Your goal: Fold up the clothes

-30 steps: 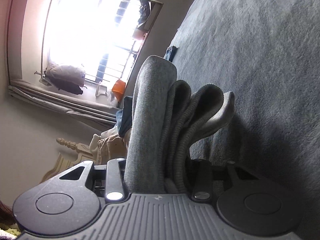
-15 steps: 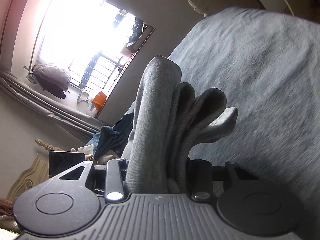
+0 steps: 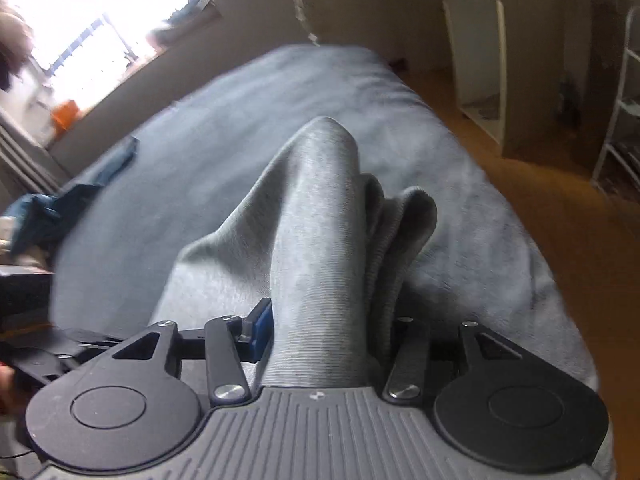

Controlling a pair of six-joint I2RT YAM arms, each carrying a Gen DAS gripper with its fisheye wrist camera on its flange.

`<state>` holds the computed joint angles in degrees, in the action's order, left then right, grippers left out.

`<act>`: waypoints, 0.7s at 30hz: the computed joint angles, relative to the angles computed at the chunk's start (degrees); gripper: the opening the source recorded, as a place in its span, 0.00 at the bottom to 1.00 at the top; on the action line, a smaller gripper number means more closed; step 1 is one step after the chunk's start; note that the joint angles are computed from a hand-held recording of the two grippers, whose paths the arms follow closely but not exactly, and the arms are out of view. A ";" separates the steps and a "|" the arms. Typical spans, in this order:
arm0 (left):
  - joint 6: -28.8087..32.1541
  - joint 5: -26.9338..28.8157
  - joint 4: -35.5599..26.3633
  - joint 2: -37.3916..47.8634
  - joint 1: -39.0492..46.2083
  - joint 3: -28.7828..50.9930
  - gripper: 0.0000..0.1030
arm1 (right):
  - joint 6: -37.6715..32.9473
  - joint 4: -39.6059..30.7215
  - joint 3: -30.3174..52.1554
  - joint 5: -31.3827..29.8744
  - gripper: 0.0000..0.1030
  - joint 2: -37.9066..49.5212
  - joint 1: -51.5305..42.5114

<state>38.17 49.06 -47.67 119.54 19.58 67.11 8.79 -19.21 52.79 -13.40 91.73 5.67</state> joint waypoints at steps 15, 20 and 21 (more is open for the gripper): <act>18.78 7.01 8.93 -17.52 9.52 -7.05 0.67 | 11.85 14.33 -25.83 19.52 0.59 -39.19 -0.95; 29.10 3.37 21.12 -23.96 3.63 -19.73 0.67 | 7.75 2.42 -27.38 31.56 0.43 -46.73 24.48; 29.33 0.45 23.43 -22.99 1.94 -21.22 0.67 | 8.00 3.35 -27.63 32.88 0.41 -42.17 26.96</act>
<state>67.50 49.51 -24.24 96.55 21.53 45.89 16.79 -15.87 25.15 19.47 49.56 32.63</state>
